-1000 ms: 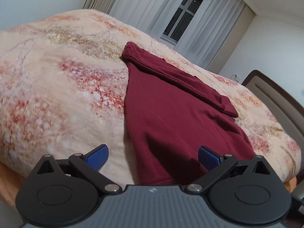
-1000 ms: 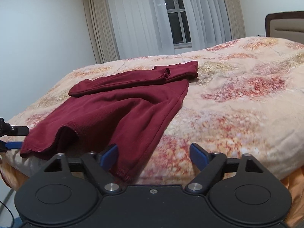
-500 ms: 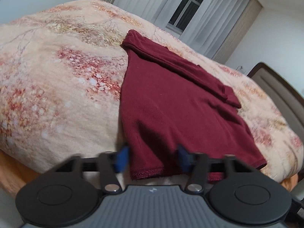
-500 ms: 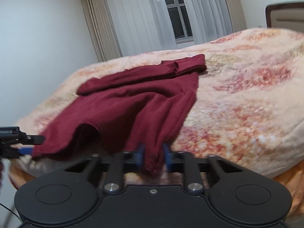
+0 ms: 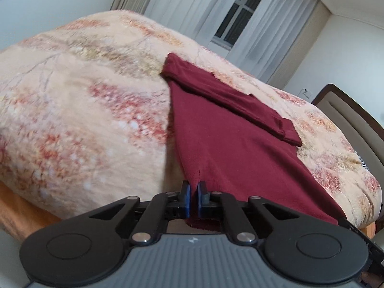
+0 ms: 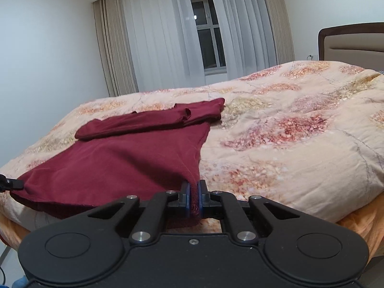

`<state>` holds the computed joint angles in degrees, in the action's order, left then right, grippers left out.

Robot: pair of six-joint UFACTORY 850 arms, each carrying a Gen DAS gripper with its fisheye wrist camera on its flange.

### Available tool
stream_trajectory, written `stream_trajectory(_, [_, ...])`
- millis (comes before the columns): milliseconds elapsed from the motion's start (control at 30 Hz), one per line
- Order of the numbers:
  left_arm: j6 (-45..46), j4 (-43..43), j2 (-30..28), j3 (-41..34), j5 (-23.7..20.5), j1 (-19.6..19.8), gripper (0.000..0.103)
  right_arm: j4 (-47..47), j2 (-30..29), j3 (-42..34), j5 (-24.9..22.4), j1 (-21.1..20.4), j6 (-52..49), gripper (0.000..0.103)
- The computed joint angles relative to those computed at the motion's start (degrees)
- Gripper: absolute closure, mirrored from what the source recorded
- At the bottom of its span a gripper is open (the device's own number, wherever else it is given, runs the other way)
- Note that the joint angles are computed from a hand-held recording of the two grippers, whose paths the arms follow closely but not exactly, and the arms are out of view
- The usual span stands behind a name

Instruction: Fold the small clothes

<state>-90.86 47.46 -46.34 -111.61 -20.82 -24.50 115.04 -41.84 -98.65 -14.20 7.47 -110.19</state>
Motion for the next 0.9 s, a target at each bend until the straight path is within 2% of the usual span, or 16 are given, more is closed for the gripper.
stream_trajectory(133, [-1.93, 0.99, 0.6, 1.7, 0.02, 0.15, 0.098, -4.79, -0.57, 0.16, -0.09, 0.3, 4.28, 0.097])
stream_trajectory(267, [-2.46, 0.98, 1.03, 3.08, 1.07, 0.46, 0.097, -1.12, -0.46, 1.19, 0.52, 0.84, -2.09, 0.095])
stream_trajectory(300, [-2.65, 1.42, 1.06, 3.27, 1.29, 0.42, 0.096, -0.53, -0.39, 1.42, 0.28, 0.84, -3.13, 0.091])
stream_trajectory(333, [-2.5, 1.62, 1.06, 3.33, 1.31, 0.33, 0.091, 0.48, -0.3, 1.7, 0.08, 0.84, -4.63, 0.087])
stream_trajectory(400, [-2.56, 2.31, 1.11, 3.46, 0.88, 0.01, 0.072, 4.11, 0.05, 2.47, -0.08, 0.91, -9.5, 0.075])
stream_trajectory(433, [-3.74, 3.96, 1.22, 3.67, 0.78, -0.21, 0.054, 6.43, 0.26, 2.93, -0.16, 0.97, -12.48, 0.071])
stream_trajectory(467, [-5.69, 6.47, 1.29, 3.83, 0.25, -0.53, 0.037, 8.28, 0.47, 3.3, -0.12, 1.04, -15.01, 0.062])
stream_trajectory(500, [-6.62, 8.22, 1.07, 3.41, -0.93, -0.95, 0.029, 9.71, 0.7, 3.72, -0.35, 1.04, -17.14, 0.049])
stream_trajectory(533, [-6.97, 9.73, 0.85, 2.94, -2.37, -1.4, 0.019, 11.9, 0.95, 4.23, -0.67, 1.08, -19.94, 0.041])
stream_trajectory(567, [-6.95, 11.2, 0.56, 2.37, -3.87, -1.88, 0.013, 14.81, 1.25, 4.84, -1.25, 1.12, -23.55, 0.03])
stream_trajectory(667, [-7.5, 17.08, -0.41, 0.77, -8.68, -3.47, 0.0, 22.46, 2.27, 6.99, -3.77, 1.44, -35.32, 0.018])
stream_trajectory(700, [-7.59, 19.14, -0.82, 0.18, -10.08, -4.0, 0.001, 24.88, 2.5, 7.5, -4.26, 1.68, -39.61, 0.012])
stream_trajectory(767, [-5.06, 20.6, -1.92, -1.35, -12.06, -4.85, 0.001, 29.18, 2.83, 8.5, -5.58, 2.22, -48.25, 0.007])
stream_trajectory(900, [3.72, 19.32, -4.51, -4.93, -13.38, -6.1, 0.0, 33.66, 2.56, 8.96, -6.61, 3.66, -62.52, 0.006])
